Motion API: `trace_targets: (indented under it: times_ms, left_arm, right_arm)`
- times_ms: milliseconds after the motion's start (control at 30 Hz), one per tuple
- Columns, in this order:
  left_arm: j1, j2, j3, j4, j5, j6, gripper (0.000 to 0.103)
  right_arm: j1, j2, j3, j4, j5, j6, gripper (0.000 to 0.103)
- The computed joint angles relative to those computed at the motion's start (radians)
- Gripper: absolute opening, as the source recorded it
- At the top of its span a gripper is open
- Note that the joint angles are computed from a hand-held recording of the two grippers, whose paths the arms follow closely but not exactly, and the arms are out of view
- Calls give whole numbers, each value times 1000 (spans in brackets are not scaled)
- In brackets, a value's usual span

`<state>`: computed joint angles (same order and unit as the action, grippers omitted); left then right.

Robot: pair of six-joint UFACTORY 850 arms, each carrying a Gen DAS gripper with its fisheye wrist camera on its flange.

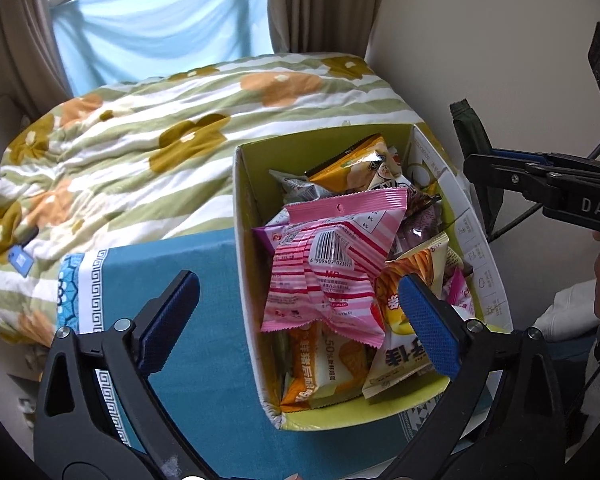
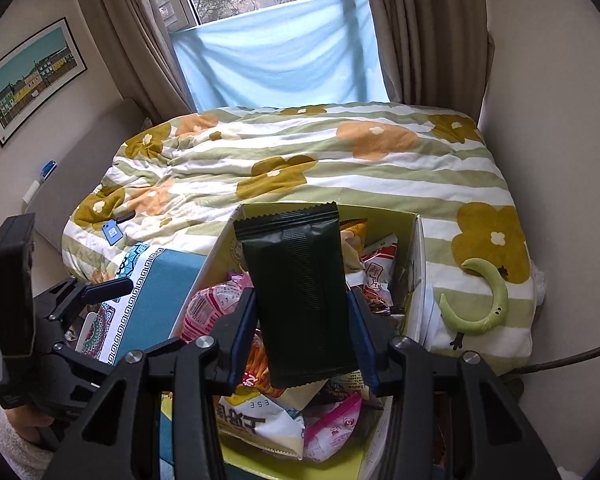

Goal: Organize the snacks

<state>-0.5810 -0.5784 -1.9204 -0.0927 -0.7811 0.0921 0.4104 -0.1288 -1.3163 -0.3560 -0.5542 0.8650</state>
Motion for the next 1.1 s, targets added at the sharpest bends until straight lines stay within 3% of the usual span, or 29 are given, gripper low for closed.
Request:
trace_targets:
  times_ms: [167, 333, 367, 467, 533, 667, 867, 1100]
  left_arm:
    - [3, 27, 35, 91, -11, -85, 99]
    - [24, 72, 109, 76, -3, -111, 99]
    - [27, 89, 136, 71, 3, -109, 99]
    - [36, 148, 224, 70, 32, -94, 99]
    - [45, 187, 277, 56, 50, -72, 99]
    - [77, 280, 389, -2, 96, 12, 99]
    - [134, 436, 534, -77, 149, 152, 99]
    - [188, 638, 666, -106, 230, 234, 99]
  right_arm:
    - [-37, -34, -17, 132, -16, -101, 41]
    - [-61, -58, -27, 257, -7, -196, 43]
    - [-63, -58, -22, 274, 4, -195, 48]
    - [-62, -33, 16, 276, 54, -142, 97]
    - [-41, 0, 52, 186, 79, -12, 99]
    - [39, 52, 89, -72, 26, 278, 99]
    - [206, 93, 92, -322, -140, 589, 99]
    - [435, 65, 6, -500, -413, 790, 99]
